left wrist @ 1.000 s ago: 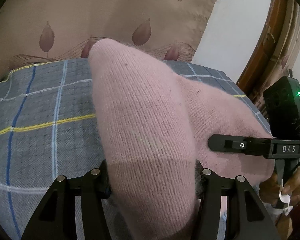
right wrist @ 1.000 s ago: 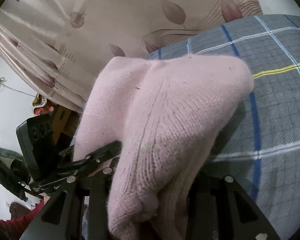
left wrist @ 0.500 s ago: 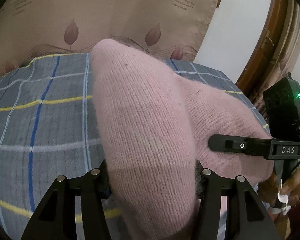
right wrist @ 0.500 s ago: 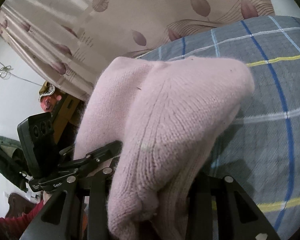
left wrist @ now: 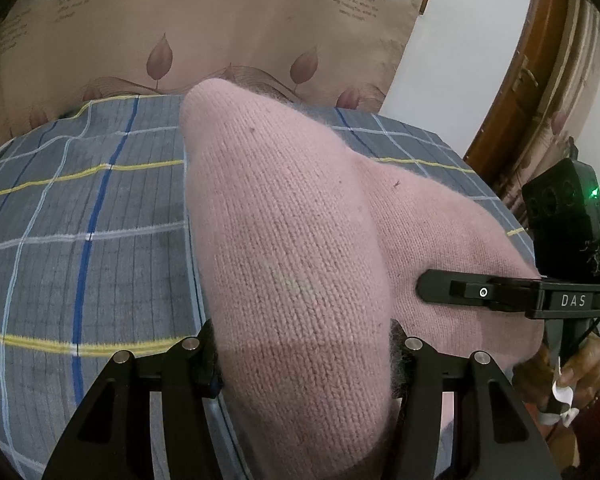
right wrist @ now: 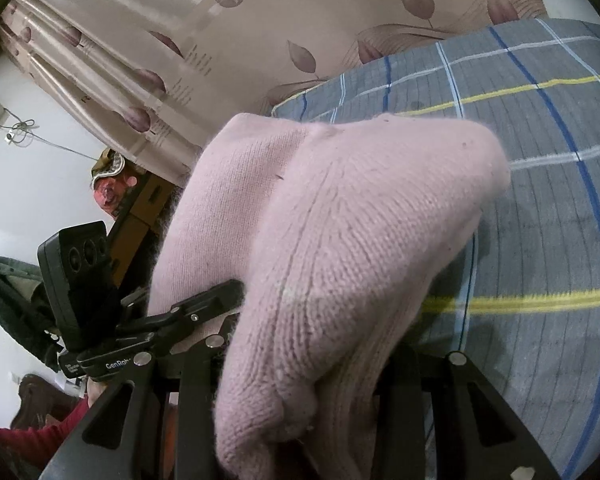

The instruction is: Fold small clothes

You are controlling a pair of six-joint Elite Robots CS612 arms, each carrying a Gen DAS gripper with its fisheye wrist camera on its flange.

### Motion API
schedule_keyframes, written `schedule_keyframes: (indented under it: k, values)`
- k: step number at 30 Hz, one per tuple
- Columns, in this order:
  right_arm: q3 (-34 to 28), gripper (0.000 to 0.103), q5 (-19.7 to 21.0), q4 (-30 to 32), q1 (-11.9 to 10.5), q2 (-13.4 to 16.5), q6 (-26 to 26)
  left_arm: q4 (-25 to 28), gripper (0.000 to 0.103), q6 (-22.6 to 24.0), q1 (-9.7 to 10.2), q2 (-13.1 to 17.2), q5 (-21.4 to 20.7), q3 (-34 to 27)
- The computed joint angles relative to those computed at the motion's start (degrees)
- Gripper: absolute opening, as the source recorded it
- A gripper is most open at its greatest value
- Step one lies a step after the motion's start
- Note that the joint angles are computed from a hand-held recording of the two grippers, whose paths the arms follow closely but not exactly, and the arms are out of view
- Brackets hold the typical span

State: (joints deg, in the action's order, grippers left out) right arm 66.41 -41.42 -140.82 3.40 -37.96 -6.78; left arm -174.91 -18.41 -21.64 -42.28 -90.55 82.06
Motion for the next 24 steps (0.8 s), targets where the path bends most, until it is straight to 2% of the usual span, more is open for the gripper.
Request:
schedule_keyframes:
  k: [14,24]
  values:
    - [2.6,0.034,0.5,-0.7,-0.5,-1.0,-0.4,-0.9,0.056,-0.8,-1.08,-0.7,1.4,2.1]
    - [3.1,0.034,0.2,0.0,-0.5,-0.9,-1.1,-1.4,0.056,-2.5,-0.91,-0.4,0.7,2.8]
